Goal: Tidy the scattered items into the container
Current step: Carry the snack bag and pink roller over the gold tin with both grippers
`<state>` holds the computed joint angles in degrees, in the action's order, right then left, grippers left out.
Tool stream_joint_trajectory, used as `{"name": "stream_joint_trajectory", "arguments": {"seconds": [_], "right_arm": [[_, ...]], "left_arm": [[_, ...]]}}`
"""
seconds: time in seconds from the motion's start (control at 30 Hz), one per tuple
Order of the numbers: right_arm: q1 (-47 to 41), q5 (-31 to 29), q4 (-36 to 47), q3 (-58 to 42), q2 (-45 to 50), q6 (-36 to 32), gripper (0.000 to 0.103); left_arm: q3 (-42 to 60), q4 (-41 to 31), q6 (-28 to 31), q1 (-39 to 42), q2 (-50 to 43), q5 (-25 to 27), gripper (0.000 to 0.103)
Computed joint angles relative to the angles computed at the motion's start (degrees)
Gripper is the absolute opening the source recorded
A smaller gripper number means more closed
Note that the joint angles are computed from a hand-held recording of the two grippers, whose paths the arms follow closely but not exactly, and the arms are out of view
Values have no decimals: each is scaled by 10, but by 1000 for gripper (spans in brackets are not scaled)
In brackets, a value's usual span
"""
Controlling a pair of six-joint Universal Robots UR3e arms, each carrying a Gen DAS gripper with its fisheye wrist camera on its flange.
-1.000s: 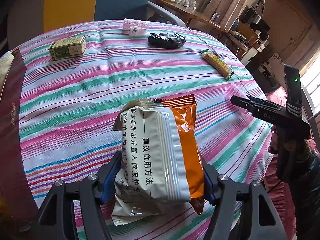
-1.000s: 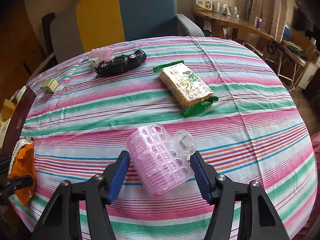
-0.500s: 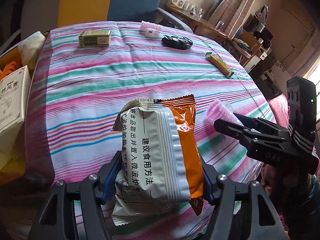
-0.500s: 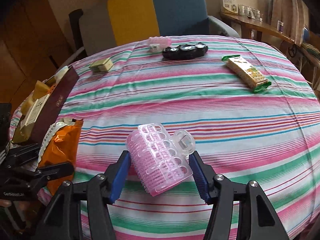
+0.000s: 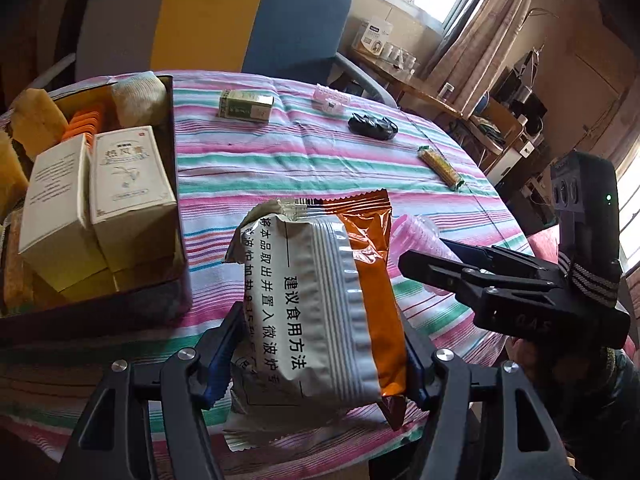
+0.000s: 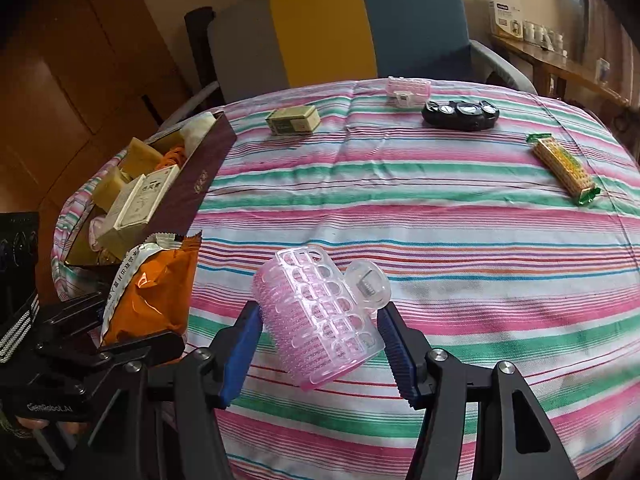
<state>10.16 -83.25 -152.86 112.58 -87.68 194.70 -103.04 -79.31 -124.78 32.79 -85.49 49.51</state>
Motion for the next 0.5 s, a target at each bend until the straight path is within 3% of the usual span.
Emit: {"name": "stream_joint_trajectory", "arguments": {"seconds": [0.3, 0.5], "right_arm": [[75, -2, 50, -181, 111, -6, 60], [112, 5, 113, -378, 227, -20, 60]], "left_arm": [[55, -46, -4, 106, -11, -55, 68], [108, 37, -76, 138, -75, -59, 68]]}}
